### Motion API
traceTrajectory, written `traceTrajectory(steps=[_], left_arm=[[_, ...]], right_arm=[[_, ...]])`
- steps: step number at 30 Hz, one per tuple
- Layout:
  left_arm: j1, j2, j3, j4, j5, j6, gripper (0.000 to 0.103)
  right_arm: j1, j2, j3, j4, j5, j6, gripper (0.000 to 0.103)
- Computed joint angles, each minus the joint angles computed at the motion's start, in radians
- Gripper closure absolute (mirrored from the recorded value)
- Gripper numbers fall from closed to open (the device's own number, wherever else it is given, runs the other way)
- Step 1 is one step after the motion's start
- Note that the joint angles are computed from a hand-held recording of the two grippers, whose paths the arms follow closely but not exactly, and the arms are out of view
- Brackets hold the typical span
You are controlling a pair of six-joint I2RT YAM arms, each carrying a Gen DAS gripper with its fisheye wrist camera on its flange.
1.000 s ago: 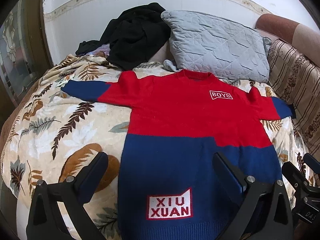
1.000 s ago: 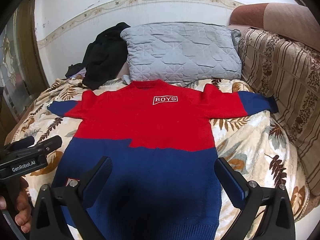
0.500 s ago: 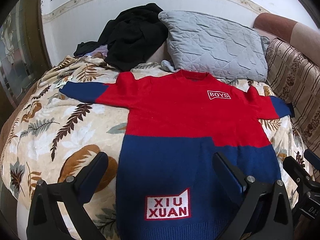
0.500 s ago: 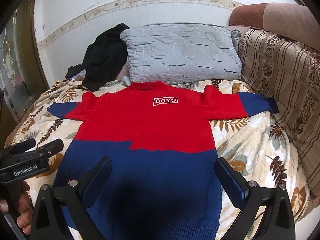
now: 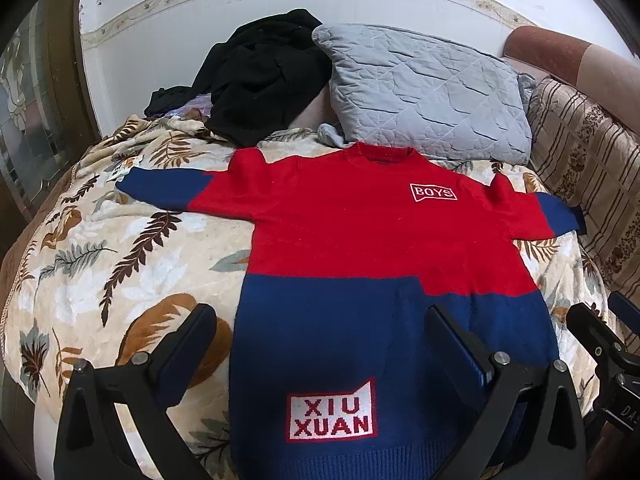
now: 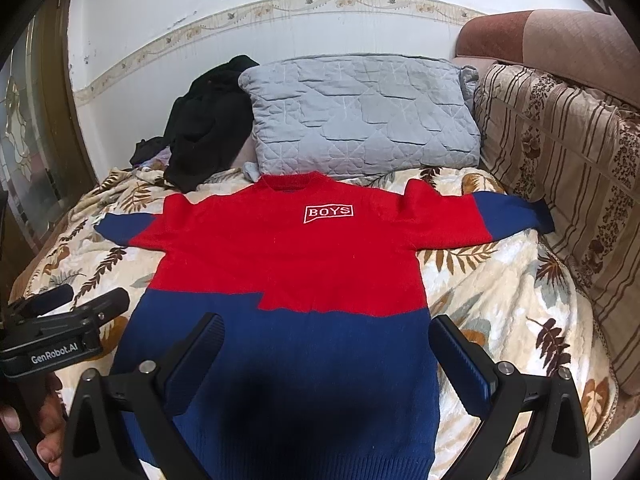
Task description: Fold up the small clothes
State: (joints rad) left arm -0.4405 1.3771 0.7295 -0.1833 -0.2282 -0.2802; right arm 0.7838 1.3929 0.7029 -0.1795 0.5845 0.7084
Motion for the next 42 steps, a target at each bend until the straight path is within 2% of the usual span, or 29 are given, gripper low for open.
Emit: traceTrajectory(steps=[29,33,38,42], left_arm=[[-0.01,0.011,0.01,0.006,0.007,0.007,0.0],[0.016,0.018,0.013,0.011,0.045,0.017,0.0],[0.192,0.089,0.026,0.056,0.159,0.072,0.0],[0.382,0.249,0.102,0.108,0.18,0.098,0.0]], right_arm=[[-0.014,0.007,0.01,0.013,-0.007,-0.021,0.0],[-0.022,0.006,0.004,0.027,-0.02,-0.032,0.0],[-0.124,-0.046,-0.097,0.179,-0.19,-0.127,0.0],[-0.409,-0.1,-0.211,0.291,-0.428,-0.164,0.0]])
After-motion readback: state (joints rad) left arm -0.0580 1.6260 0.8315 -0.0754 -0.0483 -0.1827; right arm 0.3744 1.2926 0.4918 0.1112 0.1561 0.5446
